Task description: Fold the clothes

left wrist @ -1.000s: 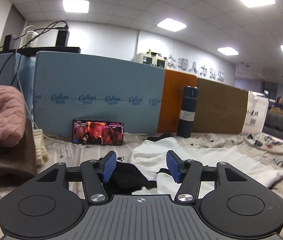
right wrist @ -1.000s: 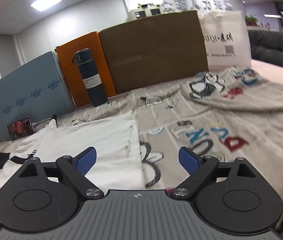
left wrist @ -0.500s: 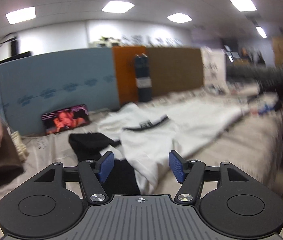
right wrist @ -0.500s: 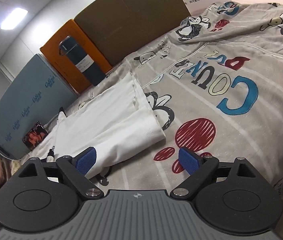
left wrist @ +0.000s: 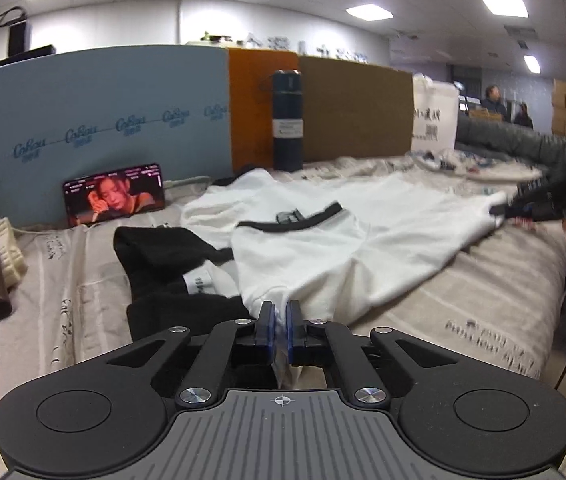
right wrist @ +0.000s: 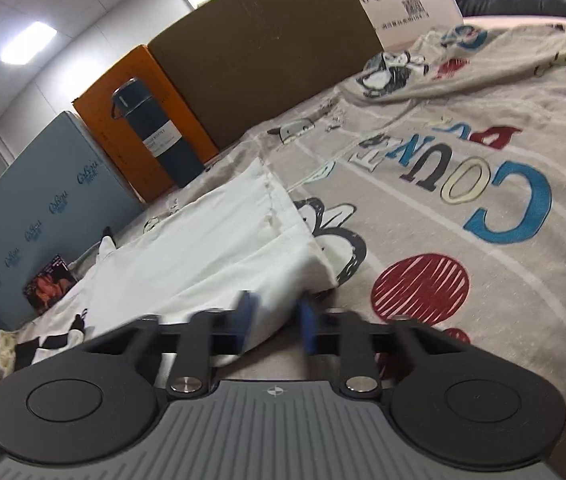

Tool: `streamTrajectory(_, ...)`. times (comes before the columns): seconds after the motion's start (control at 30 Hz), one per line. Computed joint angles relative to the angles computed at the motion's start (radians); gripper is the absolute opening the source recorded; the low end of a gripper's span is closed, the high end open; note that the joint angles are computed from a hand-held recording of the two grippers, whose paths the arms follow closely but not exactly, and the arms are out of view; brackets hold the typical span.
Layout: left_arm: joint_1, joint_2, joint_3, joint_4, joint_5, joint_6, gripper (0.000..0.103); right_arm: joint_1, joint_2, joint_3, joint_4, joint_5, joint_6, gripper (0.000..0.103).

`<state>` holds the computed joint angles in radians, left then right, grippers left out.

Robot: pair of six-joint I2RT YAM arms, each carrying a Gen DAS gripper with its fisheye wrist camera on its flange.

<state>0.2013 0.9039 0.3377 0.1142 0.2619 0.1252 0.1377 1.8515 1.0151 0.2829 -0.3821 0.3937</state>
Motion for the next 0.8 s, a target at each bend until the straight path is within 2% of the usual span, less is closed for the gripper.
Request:
streamTrajectory(0.07, 0.016, -0.016, 0.007, -0.015, 0.02, -0.02, 0.004, -0.02, -0.003, -0.012, 0.027, -0.032, 0.003, 0.006)
streamTrajectory(0.17, 0.006, -0.017, 0.02, -0.046, 0.007, 0.003, 0.004, -0.025, -0.01, -0.01, 0.012, -0.032, -0.039, 0.005)
streamTrajectory(0.23, 0.009, -0.013, 0.035, -0.097, 0.039, 0.051, 0.004, -0.024, -0.011, -0.004, 0.0, -0.027, -0.055, 0.005)
streamTrajectory(0.33, -0.032, -0.012, 0.055, -0.214, 0.005, 0.172, 0.004, -0.024, -0.007, 0.011, -0.048, -0.003, -0.084, 0.005)
streamTrajectory(0.4, -0.029, -0.023, 0.051, -0.234, 0.007, 0.19, 0.005, -0.028, -0.005, 0.006, -0.046, 0.016, -0.098, 0.005)
streamTrajectory(0.47, -0.02, -0.046, 0.05, -0.24, 0.003, 0.187, 0.012, -0.028, -0.008, 0.005, -0.045, 0.042, -0.108, 0.006)
streamTrajectory(0.5, -0.015, -0.06, 0.047, -0.236, 0.008, 0.186, 0.012, -0.025, -0.014, 0.002, -0.044, 0.059, -0.122, 0.008)
streamTrajectory(0.53, -0.007, -0.07, 0.045, -0.23, 0.02, 0.179, 0.013, -0.02, -0.021, -0.003, -0.041, 0.08, -0.138, 0.013)
streamTrajectory(0.57, -0.004, -0.081, 0.041, -0.216, 0.026, 0.166, 0.02, -0.013, -0.03, -0.011, -0.033, 0.105, -0.155, 0.026)
streamTrajectory(0.6, -0.01, -0.09, 0.038, -0.199, 0.021, 0.151, 0.027, -0.007, -0.038, -0.022, -0.016, 0.131, -0.171, 0.045)
streamTrajectory(0.67, -0.016, -0.097, 0.036, -0.16, 0.014, 0.128, 0.037, 0.009, -0.051, -0.035, 0.013, 0.182, -0.217, 0.057)
streamTrajectory(0.73, -0.007, -0.089, 0.034, -0.097, 0.022, 0.094, 0.04, 0.023, -0.056, -0.032, 0.022, 0.218, -0.262, 0.064)
streamTrajectory(0.77, 0.001, -0.074, 0.038, -0.06, 0.024, 0.065, 0.04, 0.028, -0.057, -0.028, 0.029, 0.221, -0.28, 0.071)
streamTrajectory(0.8, 0.01, -0.058, 0.044, -0.024, 0.024, 0.036, 0.04, 0.028, -0.055, -0.02, 0.038, 0.209, -0.293, 0.073)
